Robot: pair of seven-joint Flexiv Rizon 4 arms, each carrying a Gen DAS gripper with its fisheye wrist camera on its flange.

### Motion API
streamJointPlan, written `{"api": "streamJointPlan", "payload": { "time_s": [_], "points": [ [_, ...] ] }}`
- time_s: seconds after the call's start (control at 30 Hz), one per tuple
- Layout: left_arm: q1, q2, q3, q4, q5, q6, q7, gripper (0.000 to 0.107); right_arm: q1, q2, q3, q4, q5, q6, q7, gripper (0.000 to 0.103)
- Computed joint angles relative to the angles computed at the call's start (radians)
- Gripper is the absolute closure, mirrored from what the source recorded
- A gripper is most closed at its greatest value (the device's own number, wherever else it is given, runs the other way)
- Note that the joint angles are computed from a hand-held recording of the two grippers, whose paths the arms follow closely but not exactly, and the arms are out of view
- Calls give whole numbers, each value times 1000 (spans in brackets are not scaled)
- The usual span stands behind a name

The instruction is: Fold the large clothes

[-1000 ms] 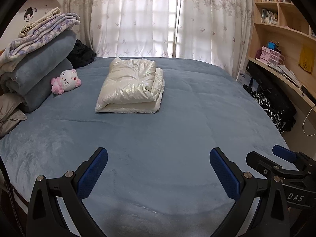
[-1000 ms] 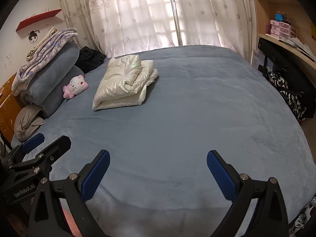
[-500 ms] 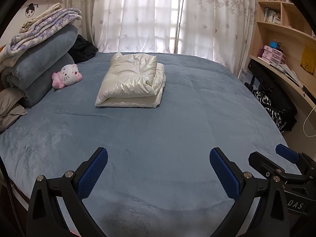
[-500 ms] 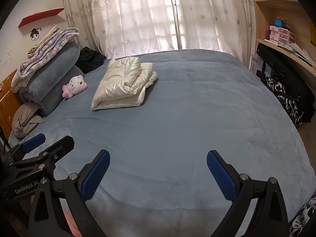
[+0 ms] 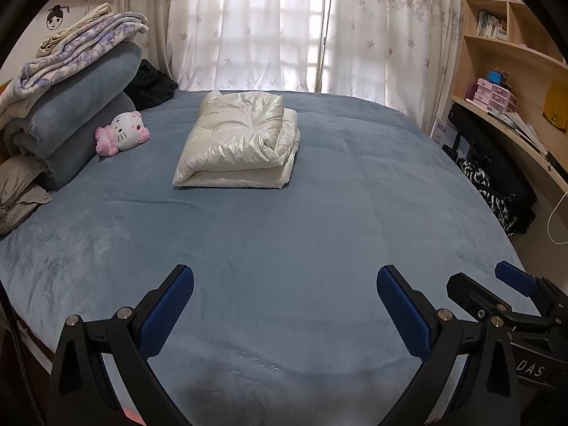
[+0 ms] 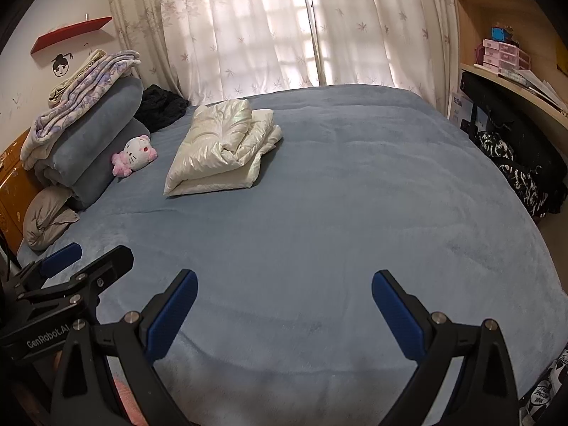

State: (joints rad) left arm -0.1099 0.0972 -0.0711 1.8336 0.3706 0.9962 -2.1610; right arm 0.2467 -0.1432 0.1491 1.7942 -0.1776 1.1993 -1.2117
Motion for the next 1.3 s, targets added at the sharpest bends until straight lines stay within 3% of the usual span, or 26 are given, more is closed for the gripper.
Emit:
{"api": "streamJointPlan", "payload": {
  "time_s": [1.3],
  "points": [
    [-9, -14, -2, -13, 29, -12, -1, 6, 0, -2, -4, 17, -13, 14, 22, 4]
  ]
}}
